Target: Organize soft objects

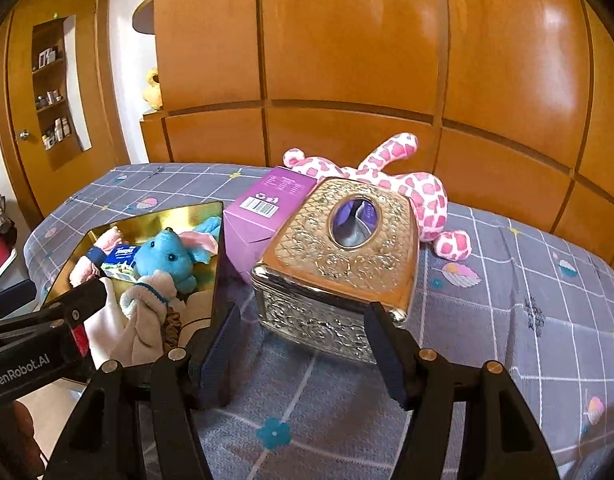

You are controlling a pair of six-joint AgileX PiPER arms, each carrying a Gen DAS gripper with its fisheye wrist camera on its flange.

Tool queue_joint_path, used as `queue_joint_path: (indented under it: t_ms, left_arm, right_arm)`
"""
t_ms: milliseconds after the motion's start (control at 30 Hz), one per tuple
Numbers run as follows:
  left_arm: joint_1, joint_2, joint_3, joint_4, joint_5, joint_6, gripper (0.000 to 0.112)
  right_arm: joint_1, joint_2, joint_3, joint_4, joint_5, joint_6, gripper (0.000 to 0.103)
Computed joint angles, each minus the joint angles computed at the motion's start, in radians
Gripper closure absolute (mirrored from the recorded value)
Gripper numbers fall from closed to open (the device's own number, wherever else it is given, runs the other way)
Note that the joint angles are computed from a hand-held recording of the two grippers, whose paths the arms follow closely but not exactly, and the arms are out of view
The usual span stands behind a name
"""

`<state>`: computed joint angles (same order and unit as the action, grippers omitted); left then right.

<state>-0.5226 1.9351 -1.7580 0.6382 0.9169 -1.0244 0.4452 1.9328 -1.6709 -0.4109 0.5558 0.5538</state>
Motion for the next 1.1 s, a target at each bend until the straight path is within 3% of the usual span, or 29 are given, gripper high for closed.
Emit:
queue_joint_path:
  t_ms: [1100]
  left_arm:
    - [0.001, -0.002, 0.003, -0.025, -0.006, 0.025, 0.010]
  right_arm:
    - [0.005, 0.010, -0.012, 0.033, 0.001, -0.041, 0.038]
